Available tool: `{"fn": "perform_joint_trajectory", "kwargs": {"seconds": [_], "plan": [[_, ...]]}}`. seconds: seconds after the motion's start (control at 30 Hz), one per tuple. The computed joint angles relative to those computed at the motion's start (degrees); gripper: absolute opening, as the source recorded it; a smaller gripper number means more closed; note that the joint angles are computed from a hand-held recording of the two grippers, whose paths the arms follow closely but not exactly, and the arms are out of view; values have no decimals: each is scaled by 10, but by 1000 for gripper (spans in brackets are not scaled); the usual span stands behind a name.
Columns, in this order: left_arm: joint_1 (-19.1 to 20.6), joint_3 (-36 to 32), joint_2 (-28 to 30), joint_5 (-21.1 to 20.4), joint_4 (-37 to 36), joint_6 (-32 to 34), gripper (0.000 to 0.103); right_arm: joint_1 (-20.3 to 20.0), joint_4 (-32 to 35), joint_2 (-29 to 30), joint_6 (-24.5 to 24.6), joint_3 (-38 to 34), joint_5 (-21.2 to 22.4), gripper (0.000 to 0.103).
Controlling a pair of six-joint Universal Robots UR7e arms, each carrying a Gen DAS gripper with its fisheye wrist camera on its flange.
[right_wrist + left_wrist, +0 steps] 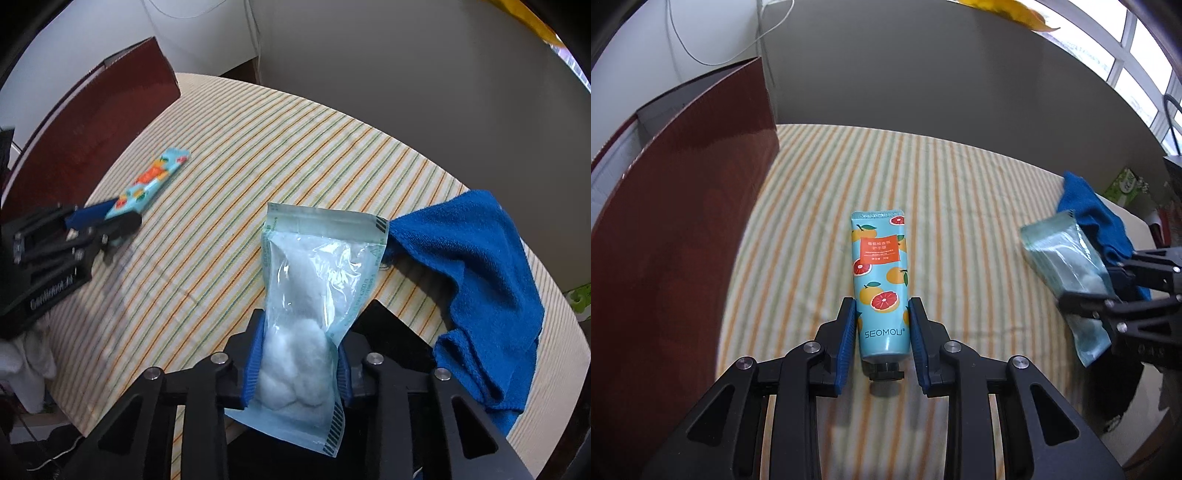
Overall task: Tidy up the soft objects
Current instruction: 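Carry the bag with the right tool while the left tool carries the tube into the shoebox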
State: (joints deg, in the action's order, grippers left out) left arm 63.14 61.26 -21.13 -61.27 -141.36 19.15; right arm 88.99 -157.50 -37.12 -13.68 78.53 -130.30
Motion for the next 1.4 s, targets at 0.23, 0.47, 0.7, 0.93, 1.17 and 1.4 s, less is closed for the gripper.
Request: {"fn": "perform_joint_trajectory", "kwargs": {"seconds": [0.23, 0.47, 0.7, 0.93, 1.17, 1.4], "plan": [[-3, 47, -35, -38, -7, -4, 26, -1, -42, -30, 13, 47, 31, 28], [-7, 85, -75, -72, -27, 2, 26, 13, -76, -55, 8, 78, 50, 28], [-11, 108, -117, -94, -58, 12, 26, 49, -98, -59, -27, 62, 64, 29], [0, 107, -155, -77, -96, 22, 26, 85, -76, -16, -65, -38, 92, 29], [20, 77, -159, -23, -109, 28, 26, 107, 24, 80, -78, -207, 116, 29], [31, 62, -149, 19, -115, 26, 26, 125, 157, 202, -94, -418, 121, 29]]}}
